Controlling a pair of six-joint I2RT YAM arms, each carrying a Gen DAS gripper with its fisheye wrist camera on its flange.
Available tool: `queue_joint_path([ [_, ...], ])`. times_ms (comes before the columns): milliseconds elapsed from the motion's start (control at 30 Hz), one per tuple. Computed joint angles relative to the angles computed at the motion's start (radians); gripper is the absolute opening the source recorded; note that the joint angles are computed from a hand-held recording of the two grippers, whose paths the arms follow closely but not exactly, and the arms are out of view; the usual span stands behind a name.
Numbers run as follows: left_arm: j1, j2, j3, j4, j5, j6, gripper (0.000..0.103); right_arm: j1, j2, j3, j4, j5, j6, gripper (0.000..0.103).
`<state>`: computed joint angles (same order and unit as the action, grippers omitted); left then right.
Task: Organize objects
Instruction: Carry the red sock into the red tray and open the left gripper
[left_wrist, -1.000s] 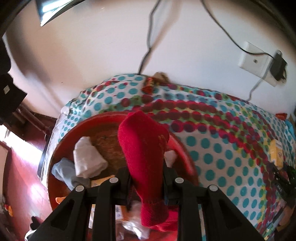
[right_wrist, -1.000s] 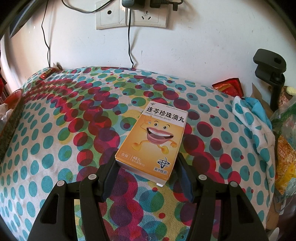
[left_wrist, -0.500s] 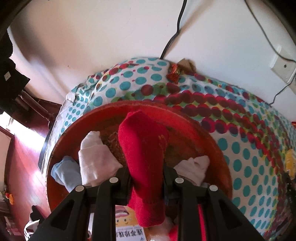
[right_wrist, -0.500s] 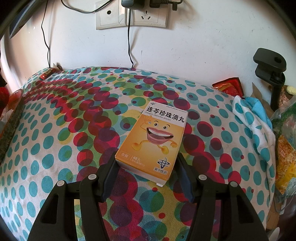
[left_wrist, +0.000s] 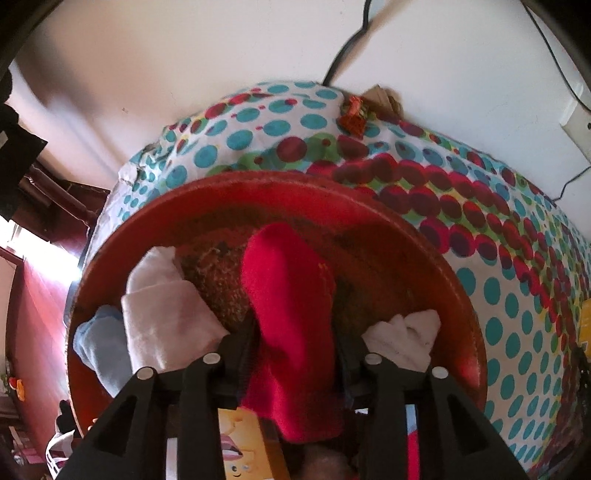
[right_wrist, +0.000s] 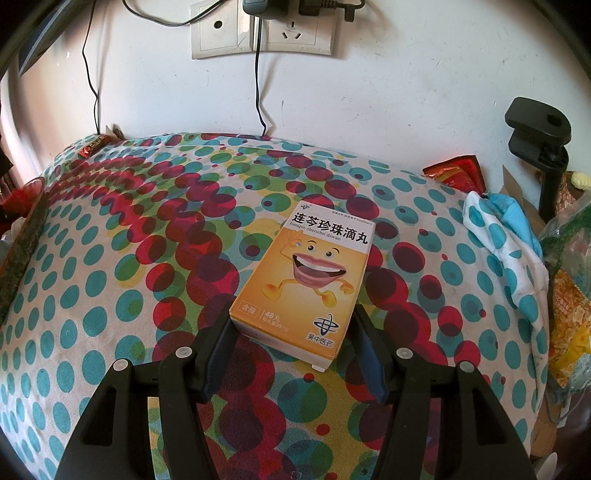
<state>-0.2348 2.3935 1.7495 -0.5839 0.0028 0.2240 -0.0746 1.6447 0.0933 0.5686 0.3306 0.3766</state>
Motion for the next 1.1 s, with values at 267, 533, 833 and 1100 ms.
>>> queue_joint_path([
  [267,-0.009,-0.004,-0.019,-0.014,-0.014,0.032,0.039,0.000,-0.013,0.002,-0.017,0.011,-0.007,0.057],
  [533,0.008,-0.051,-0.059,-0.039,0.015,0.042,0.040,-0.006,-0.021,0.003,-0.025,0.009,-0.013,0.058],
  [833,0.031,-0.198,-0.243,0.056,0.045,0.063,0.040,-0.001,-0.021,0.005,-0.031,0.026,-0.020,0.058],
  [1100,0.066,-0.314,-0.395,0.105,0.110,0.097,0.040,0.019,-0.024,0.012,-0.050,0.049,-0.012,0.059],
])
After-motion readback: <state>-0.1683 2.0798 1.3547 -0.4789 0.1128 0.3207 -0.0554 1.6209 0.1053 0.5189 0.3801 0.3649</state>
